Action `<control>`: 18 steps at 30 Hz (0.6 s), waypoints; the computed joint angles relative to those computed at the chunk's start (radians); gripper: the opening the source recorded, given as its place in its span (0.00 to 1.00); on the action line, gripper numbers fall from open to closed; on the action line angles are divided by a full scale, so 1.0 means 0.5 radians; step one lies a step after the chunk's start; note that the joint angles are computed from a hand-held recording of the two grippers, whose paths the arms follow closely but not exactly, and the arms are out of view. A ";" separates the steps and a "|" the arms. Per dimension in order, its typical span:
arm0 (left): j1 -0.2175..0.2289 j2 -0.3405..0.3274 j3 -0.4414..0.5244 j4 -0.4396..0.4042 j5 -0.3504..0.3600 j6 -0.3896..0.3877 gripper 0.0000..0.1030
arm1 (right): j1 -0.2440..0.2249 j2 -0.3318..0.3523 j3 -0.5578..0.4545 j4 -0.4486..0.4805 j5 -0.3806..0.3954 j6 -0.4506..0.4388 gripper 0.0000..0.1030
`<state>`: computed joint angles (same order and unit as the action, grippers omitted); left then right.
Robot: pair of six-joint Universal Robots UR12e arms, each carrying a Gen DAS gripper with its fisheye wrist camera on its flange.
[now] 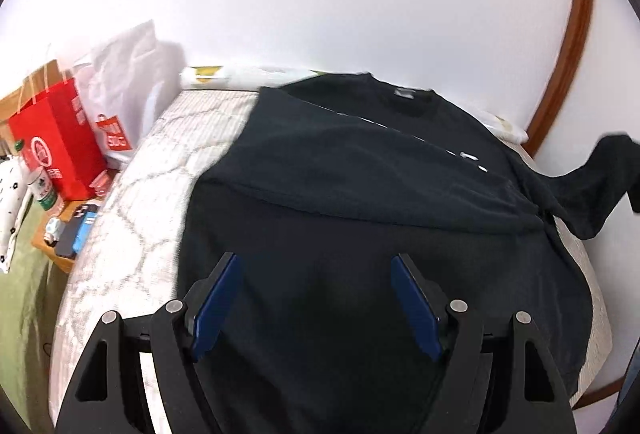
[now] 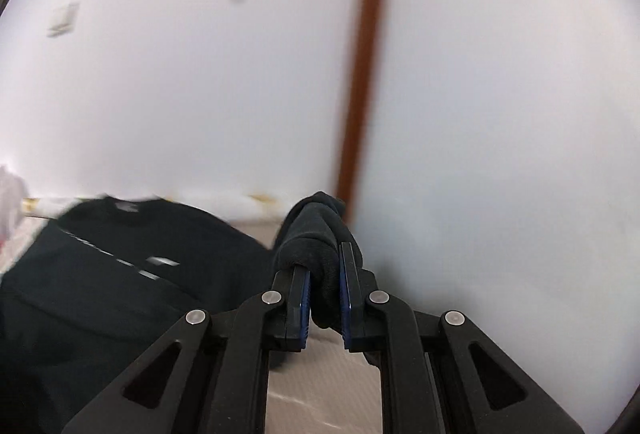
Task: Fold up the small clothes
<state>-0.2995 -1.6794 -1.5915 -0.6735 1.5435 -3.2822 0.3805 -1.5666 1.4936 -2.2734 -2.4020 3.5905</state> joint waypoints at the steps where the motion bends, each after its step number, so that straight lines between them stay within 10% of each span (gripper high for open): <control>1: 0.018 0.005 -0.006 0.011 0.007 -0.001 0.73 | 0.028 0.060 -0.067 -0.035 0.026 -0.051 0.12; 18: 0.221 -0.056 -0.025 0.063 -0.072 -0.051 0.73 | 0.256 0.901 -0.980 -0.087 0.521 -0.593 0.12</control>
